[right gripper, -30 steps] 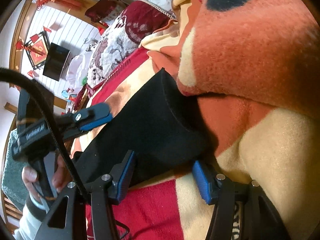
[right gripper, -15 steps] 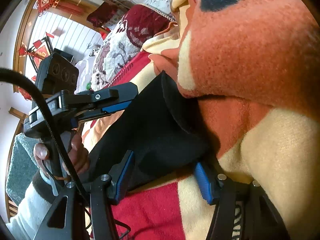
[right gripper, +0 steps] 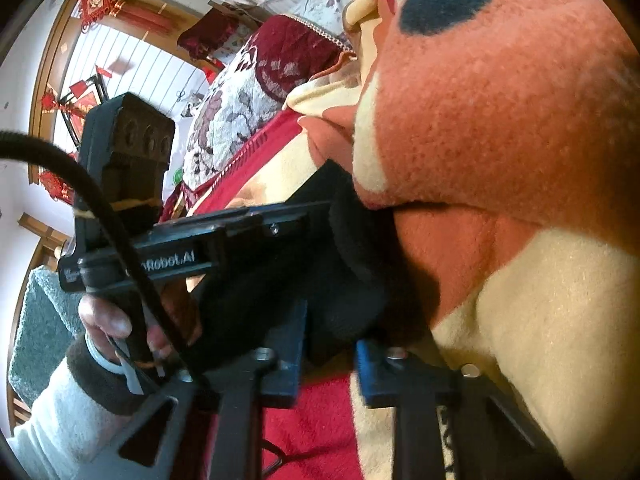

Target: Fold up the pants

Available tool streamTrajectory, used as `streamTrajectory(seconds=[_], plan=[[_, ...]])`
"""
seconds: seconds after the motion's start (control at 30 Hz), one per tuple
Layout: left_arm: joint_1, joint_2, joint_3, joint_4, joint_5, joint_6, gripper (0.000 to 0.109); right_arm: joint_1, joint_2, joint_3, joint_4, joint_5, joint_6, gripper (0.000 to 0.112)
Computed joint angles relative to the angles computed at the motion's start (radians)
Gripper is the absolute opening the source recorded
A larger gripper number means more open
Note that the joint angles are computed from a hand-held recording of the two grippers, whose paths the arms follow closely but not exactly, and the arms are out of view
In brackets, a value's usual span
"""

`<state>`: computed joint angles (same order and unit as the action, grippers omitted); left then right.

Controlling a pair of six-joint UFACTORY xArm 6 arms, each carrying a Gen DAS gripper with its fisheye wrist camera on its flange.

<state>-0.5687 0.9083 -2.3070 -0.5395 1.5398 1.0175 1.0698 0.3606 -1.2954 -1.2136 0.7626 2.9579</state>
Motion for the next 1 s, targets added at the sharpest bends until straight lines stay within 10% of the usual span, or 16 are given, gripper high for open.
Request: streamTrajectory(seconds=[0.43,0.63,1.0], plan=[[0.014,-0.009,-0.026,0.019,-0.007,-0.049,0.011,0.005,-0.007,-0.001,-0.017,-0.004,-0.008,0.010],[0.017,-0.062,0.055,0.049,-0.107,-0.032,0.052,-0.012,0.002,-0.002,0.048,-0.068,-0.035,0.018],[0.016,0.207,-0.359,0.019,0.135,-0.103,0.052,-0.025,0.007,0.000,0.001,-0.077,0.002,0.027]])
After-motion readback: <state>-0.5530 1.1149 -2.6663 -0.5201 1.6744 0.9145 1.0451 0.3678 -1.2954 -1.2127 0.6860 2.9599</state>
